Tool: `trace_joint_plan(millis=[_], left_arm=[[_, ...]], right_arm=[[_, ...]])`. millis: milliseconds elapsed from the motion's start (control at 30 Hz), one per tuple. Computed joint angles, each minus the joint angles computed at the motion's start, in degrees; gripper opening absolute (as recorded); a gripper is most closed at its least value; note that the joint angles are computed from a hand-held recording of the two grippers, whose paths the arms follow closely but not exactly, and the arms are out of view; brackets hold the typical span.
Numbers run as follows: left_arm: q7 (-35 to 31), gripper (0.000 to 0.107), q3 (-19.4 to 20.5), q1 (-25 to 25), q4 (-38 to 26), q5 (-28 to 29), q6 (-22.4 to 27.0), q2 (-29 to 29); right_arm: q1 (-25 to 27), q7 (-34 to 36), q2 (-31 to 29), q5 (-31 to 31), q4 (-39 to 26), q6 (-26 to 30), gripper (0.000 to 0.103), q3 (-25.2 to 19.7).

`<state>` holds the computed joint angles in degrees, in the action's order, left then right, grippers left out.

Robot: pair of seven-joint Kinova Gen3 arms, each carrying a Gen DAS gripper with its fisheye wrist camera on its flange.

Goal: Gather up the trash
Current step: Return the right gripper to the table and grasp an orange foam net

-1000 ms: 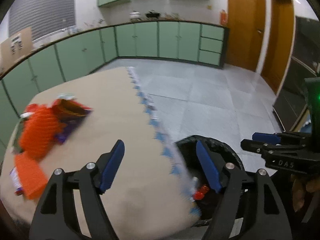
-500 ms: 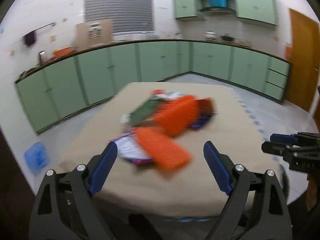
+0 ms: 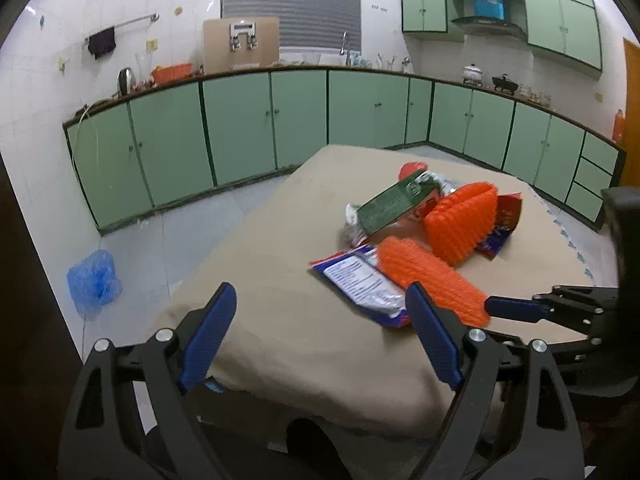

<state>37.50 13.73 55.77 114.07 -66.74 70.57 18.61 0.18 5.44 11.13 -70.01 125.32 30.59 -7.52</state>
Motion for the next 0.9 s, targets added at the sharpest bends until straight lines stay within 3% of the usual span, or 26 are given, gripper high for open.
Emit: trace_joint_plan(millis=[100,167,233,433,567,733,900], left_arm=[[0.7,0.082,-0.1,-0.4,1.2,-0.2,-1.0,-0.2],[1.2,0.082,-0.2,-0.9,1.7,-0.6,-1.9,-0.3],[1.1,0.082,-0.1,-1.1,1.6,-1.0,-2.7,-0.1],[-0.5,0.081,-0.6,-1.6,-0.4,-2.4,-6.2,2.1],[-5.5,0.078,-1.6,-1.1,-3.6,-2.4,-8.2,5.4],[-13.6,0.075,-3.8,0.3,-7.5,-1.1,-8.6,9.6],[-17.0,0.071,-6.1,1.7,-8.9,-1.0,-8.3,11.3]], right_arm=[[-1.3,-0.6,1.9,0.4,-0.6,-2.6,0.043,-0.8],[-0.9,-1.1,2.8,0.9,-1.4,-3.2,0.016,-1.3],[0.9,-2.2,3.2,2.2,-2.3,-0.7,0.011,-1.1],[6.2,-2.4,1.7,2.6,-3.6,7.2,0.009,1.1],[9.2,-2.2,0.3,2.2,-4.1,13.4,0.009,4.1],[10.9,-1.2,-1.2,1.6,-4.3,16.4,0.009,6.9],[11.3,-1.5,-0.8,1.3,-5.1,16.9,0.009,7.7]])
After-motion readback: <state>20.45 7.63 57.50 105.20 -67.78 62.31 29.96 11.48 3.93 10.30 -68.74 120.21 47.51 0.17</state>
